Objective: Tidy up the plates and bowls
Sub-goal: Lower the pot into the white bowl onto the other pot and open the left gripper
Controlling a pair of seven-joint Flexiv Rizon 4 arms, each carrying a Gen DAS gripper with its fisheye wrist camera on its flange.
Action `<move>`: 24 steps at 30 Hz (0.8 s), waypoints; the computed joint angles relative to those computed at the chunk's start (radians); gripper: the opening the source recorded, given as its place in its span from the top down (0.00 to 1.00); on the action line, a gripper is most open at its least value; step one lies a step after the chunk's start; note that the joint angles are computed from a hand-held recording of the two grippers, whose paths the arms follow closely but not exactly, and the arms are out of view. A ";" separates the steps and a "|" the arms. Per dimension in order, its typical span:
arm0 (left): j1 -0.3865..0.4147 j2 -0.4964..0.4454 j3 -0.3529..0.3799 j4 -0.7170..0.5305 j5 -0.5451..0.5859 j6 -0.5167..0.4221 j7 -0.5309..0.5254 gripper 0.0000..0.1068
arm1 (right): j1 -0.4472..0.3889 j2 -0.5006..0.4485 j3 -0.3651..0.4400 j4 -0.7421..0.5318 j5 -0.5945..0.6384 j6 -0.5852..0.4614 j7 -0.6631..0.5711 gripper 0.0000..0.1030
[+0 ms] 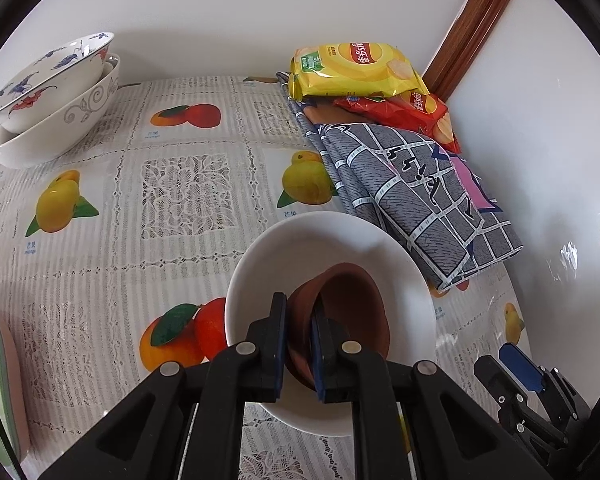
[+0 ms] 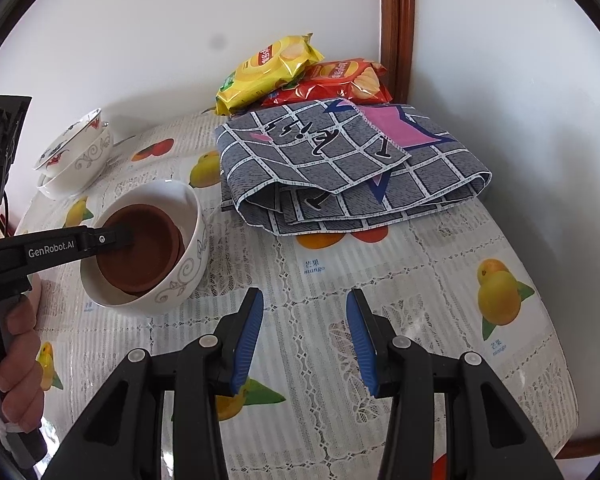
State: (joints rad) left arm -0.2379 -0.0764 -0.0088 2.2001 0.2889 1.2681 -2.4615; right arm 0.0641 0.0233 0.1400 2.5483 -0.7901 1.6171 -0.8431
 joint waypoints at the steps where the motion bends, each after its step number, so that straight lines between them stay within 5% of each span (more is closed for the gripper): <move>1: -0.002 0.001 -0.001 -0.003 0.005 -0.008 0.000 0.89 | 0.002 0.001 0.001 0.001 0.008 -0.002 -0.005 0.58; 6: -0.001 0.016 -0.011 0.005 -0.026 -0.033 0.033 0.88 | 0.012 0.016 0.013 0.009 0.052 -0.006 -0.037 0.58; 13: -0.004 0.071 -0.025 -0.019 0.089 -0.114 -0.057 0.74 | 0.034 0.046 0.039 0.020 0.141 -0.009 -0.099 0.57; 24: 0.045 0.189 -0.067 0.020 0.131 -0.200 -0.105 0.73 | -0.151 0.066 0.136 0.002 -0.124 0.080 0.074 0.42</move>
